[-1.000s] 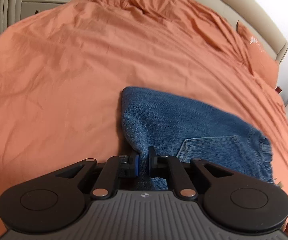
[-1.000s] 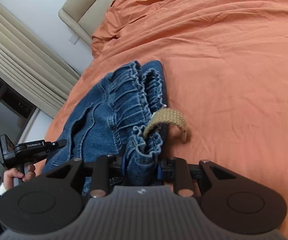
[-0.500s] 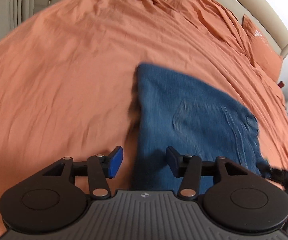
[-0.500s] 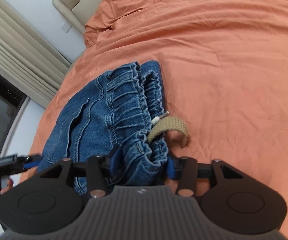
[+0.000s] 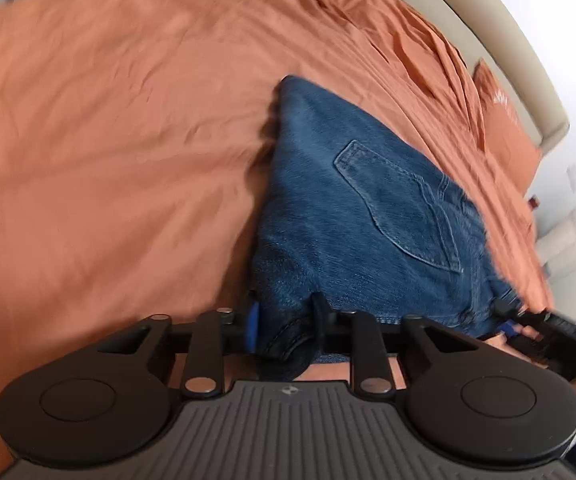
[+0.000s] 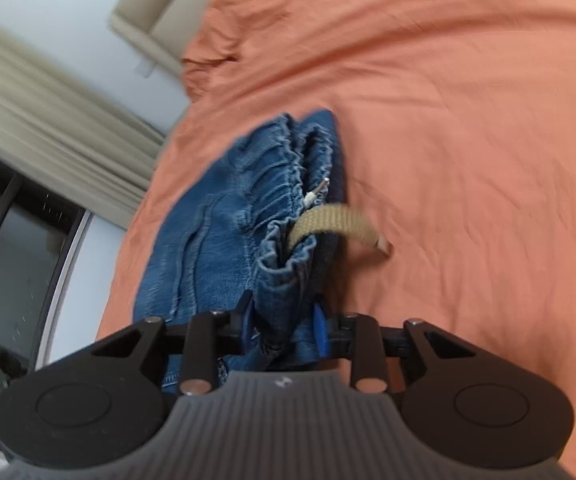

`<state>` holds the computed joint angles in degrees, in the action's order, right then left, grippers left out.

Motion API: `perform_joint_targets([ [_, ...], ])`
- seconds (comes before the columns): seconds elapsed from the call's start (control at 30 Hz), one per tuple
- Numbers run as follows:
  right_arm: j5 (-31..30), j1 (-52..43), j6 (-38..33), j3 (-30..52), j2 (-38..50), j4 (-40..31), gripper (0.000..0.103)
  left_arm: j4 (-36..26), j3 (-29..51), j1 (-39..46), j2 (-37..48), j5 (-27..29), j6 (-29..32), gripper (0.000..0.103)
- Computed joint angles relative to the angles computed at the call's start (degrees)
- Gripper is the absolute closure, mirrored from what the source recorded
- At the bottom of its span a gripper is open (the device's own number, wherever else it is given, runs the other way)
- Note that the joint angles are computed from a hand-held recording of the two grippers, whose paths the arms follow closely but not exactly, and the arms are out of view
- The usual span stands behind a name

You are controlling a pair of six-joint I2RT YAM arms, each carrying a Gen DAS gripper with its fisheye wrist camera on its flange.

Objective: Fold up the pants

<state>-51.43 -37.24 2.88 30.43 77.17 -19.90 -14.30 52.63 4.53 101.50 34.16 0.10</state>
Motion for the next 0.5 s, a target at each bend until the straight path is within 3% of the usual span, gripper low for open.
perform_joint_targets([
  [0.07, 2.65, 1.26, -1.97, -0.65, -3.46, -1.80, 0.080, -0.54, 0.23, -2.17, -0.57, -4.22, 1.31, 0.076],
  [0.17, 9.69, 5.09, -2.15, -4.23, -5.66, 2.13, 0.082, 0.48, 1.21, -4.57, 2.62, -8.88, 2.08, 0.076],
  [0.3, 10.78, 5.07, -1.11, -7.45, -1.50, 9.90, 0.081, 2.53, 1.74, -4.00, 6.04, -8.25, 2.89, 0.072],
  [0.4, 11.71, 5.02, -2.12, -6.07, -2.87, 6.74, 0.077, -1.16, 3.57, -3.62, 5.03, -8.14, 3.82, 0.066],
  [0.5, 13.42, 3.53, -8.28, -2.99, -7.84, -2.09, 0.065, -2.92, 2.55, -4.56, -0.07, -10.82, 6.23, 0.058],
])
